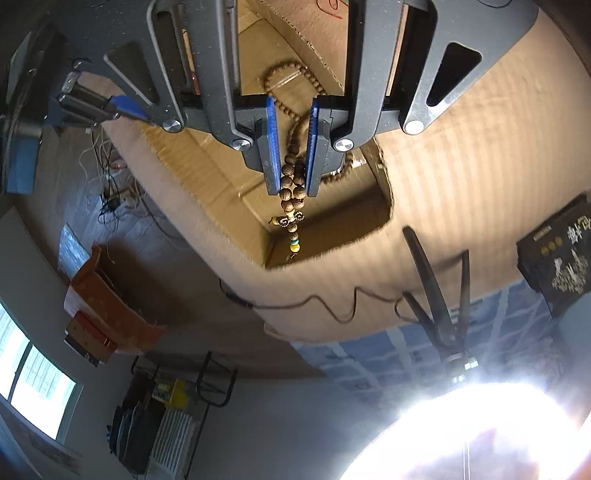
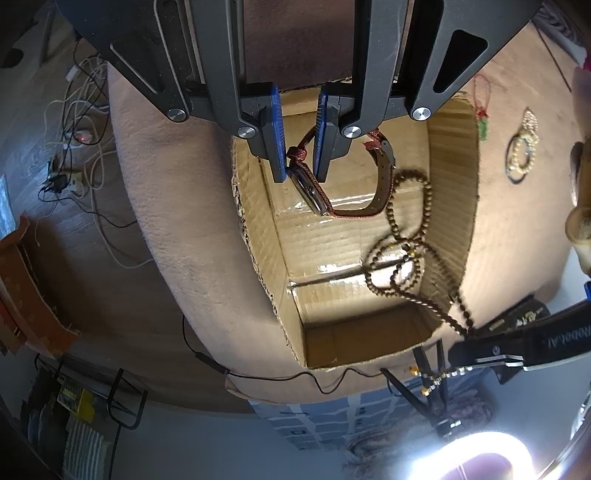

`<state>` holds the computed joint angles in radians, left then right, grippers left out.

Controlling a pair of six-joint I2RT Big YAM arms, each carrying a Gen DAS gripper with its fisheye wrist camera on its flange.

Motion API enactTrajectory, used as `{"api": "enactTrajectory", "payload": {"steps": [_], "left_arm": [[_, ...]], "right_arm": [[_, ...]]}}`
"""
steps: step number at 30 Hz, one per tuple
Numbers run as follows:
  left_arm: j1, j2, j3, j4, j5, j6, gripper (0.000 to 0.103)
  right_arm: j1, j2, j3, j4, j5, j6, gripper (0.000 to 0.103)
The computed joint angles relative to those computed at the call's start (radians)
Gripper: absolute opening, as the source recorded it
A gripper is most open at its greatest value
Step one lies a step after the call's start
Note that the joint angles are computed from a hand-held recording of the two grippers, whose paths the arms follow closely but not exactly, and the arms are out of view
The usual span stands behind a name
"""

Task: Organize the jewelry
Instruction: 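Lift the bead necklace with the left tool while the right tool carries the watch into the box, then open both tools to release the necklace and watch into the box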

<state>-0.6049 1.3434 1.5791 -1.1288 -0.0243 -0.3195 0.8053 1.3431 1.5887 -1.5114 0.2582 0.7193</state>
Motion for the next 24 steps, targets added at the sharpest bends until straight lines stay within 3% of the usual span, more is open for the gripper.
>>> {"api": "enactTrajectory", "payload": {"steps": [9, 10, 12, 14, 24], "left_arm": [[-0.012, 0.002, -0.020, -0.022, -0.006, 0.009, 0.011], [-0.014, 0.004, -0.017, -0.028, -0.008, 0.010, 0.012], [-0.015, 0.005, -0.016, -0.036, -0.005, 0.012, 0.025], [-0.020, -0.003, -0.022, -0.029, -0.013, 0.010, 0.044], [-0.010, -0.050, -0.044, -0.041, -0.028, 0.017, 0.044]], "right_arm": [[-0.006, 0.000, 0.004, -0.006, -0.001, 0.009, 0.013], [-0.005, 0.002, 0.006, -0.005, 0.000, 0.010, 0.016], [-0.001, 0.004, 0.013, -0.008, 0.011, 0.013, 0.028], [0.005, 0.004, 0.020, -0.009, 0.025, 0.020, 0.048], [0.012, -0.005, 0.033, 0.001, 0.031, 0.034, 0.052]]}}
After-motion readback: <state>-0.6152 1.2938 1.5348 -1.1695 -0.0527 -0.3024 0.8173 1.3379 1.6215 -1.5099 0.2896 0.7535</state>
